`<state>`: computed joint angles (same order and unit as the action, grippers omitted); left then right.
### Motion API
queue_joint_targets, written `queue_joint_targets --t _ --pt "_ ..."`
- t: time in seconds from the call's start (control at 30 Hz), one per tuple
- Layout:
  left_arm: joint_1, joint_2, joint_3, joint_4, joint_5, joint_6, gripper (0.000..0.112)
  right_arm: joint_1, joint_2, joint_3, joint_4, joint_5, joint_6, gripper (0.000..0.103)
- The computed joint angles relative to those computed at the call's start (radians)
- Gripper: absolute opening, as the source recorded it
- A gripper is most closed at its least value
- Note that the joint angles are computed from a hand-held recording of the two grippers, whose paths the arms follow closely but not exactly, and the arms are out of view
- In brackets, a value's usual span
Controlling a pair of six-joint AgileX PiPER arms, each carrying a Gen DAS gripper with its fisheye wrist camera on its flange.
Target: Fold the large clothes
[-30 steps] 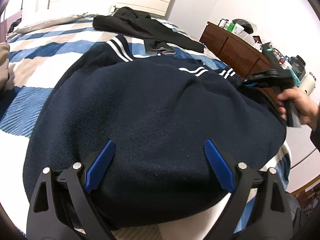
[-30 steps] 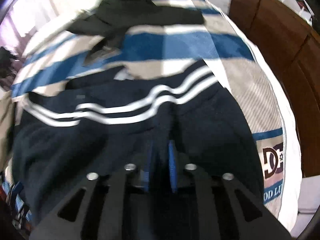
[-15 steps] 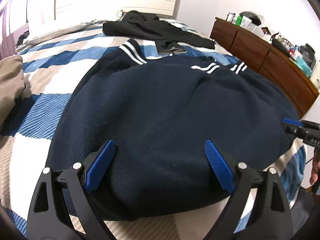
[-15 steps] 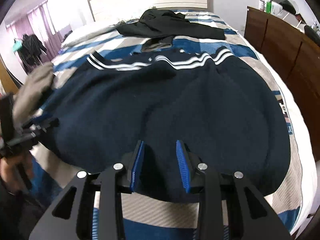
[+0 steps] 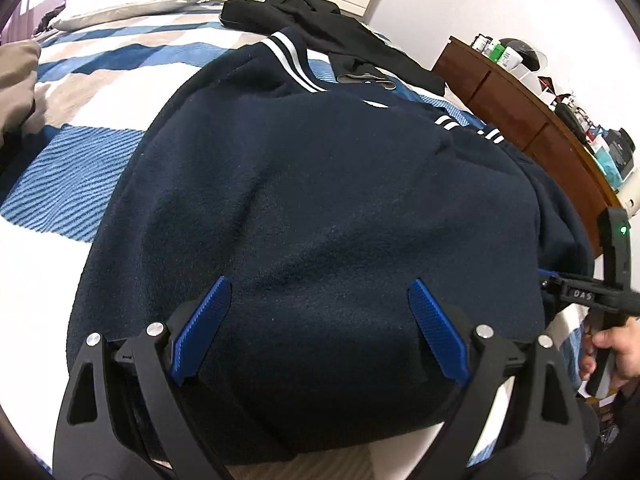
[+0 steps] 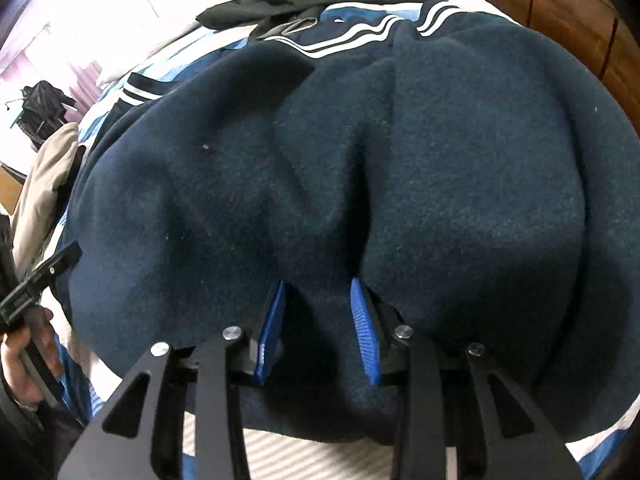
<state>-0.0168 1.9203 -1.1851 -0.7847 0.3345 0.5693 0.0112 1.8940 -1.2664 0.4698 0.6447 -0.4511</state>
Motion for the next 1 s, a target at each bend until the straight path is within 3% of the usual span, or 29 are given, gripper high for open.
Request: queue_joint_targets --t 0.1,0.17,0.23,0.4,0.47,0.6,0.67,0.73,0.87,1.0 --pt "-0.032 -0.046 0.053 0.033 -0.069 -0.028 0.089 -0.066 -0.083 0.074 0.19 0.028 -0.166 0.041" --pt "-0.059 -0.103 0.095 0.143 -0.094 -0.146 0.089 -0.169 -0.2 0.18 0.39 0.083 -0.316 0.081" --pt "-0.072 -0.148 0.121 0.227 -0.099 -0.232 0.089 -0.317 -0.335 0.339 0.59 0.122 -0.508 0.089" --pt "-0.131 -0.273 0.194 0.339 -0.086 -0.391 0.09 -0.584 -0.383 0.548 0.776 0.191 -0.775 0.09" --pt "-0.162 -0.302 0.196 0.23 -0.071 -0.327 0.09 -0.614 -0.34 0.568 0.817 0.176 -0.83 0.09" --pt "-0.272 -0.305 0.132 0.148 -0.084 -0.301 0.09 -0.625 -0.198 0.556 0.928 0.243 -0.954 0.09" --pt "-0.312 -0.264 0.069 -0.003 -0.068 -0.185 0.091 -0.598 -0.145 0.558 1.005 0.261 -1.002 0.09" --pt "-0.346 -0.167 -0.05 -0.037 -0.025 -0.198 0.091 -0.576 -0.098 0.545 1.051 0.267 -1.032 0.09" --pt "-0.392 0.013 -0.252 0.17 0.007 -0.463 0.091 -0.569 -0.049 0.506 1.113 0.291 -1.066 0.09" --pt "-0.388 0.151 -0.357 0.231 0.037 -0.577 0.091 -0.57 0.01 0.438 1.115 0.303 -1.022 0.092"
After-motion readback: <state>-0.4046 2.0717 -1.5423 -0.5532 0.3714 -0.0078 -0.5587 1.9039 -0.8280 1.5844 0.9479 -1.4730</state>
